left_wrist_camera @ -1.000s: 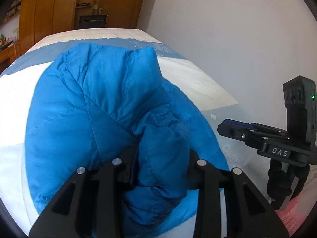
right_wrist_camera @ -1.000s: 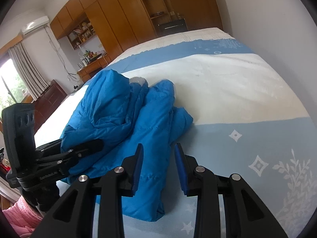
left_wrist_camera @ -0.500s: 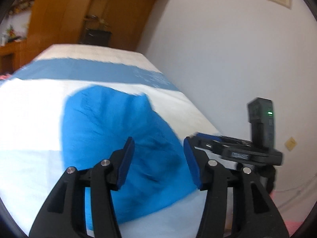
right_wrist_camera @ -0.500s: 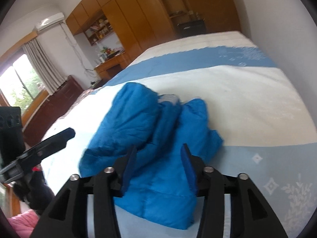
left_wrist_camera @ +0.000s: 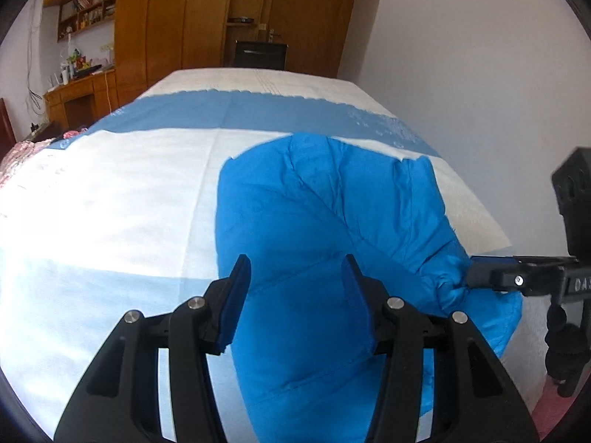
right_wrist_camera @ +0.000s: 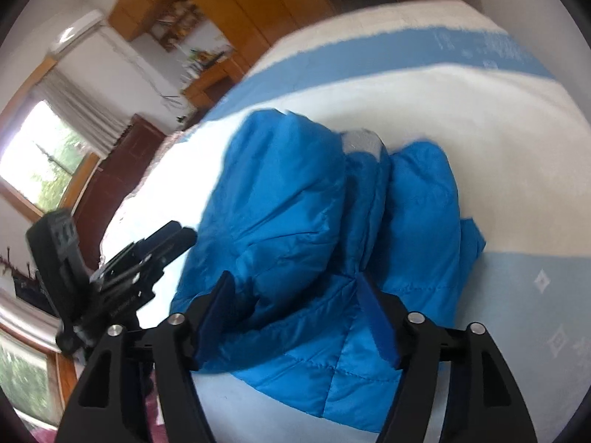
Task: Fold large clothes
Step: 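Grasp the jacket bundle with the right tool while the left tool presses it flat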
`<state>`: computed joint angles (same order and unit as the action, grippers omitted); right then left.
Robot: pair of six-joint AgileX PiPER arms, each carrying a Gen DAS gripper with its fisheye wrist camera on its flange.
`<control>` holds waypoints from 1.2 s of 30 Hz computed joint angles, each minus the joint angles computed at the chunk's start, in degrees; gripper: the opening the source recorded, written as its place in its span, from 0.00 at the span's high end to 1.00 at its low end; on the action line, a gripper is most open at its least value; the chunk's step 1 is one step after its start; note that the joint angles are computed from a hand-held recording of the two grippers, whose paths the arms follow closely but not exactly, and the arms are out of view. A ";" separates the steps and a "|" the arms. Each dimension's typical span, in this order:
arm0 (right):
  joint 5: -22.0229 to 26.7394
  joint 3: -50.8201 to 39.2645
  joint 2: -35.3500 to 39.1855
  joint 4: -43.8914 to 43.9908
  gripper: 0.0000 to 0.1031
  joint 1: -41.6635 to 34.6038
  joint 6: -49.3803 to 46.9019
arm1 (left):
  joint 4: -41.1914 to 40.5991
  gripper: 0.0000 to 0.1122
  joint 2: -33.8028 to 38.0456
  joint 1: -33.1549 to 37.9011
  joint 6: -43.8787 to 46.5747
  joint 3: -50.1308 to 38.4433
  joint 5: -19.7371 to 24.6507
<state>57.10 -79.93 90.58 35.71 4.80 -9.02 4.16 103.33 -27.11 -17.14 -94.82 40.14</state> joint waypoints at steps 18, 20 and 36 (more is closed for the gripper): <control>-2.10 -2.72 2.17 2.23 0.89 1.03 -3.34 | 1.39 0.54 -1.87 -0.63 -1.17 3.42 -1.79; -2.17 -1.21 -0.79 2.99 0.89 0.20 -5.10 | 1.71 0.54 -2.33 -1.04 -1.32 3.24 -1.75; -0.83 10.24 -13.26 5.26 0.90 -12.95 -11.82 | 1.51 0.52 -2.70 -6.13 0.81 2.15 -0.52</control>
<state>56.27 -69.69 77.33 40.97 -8.16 -20.84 5.67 100.63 -33.24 -16.33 -92.67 39.63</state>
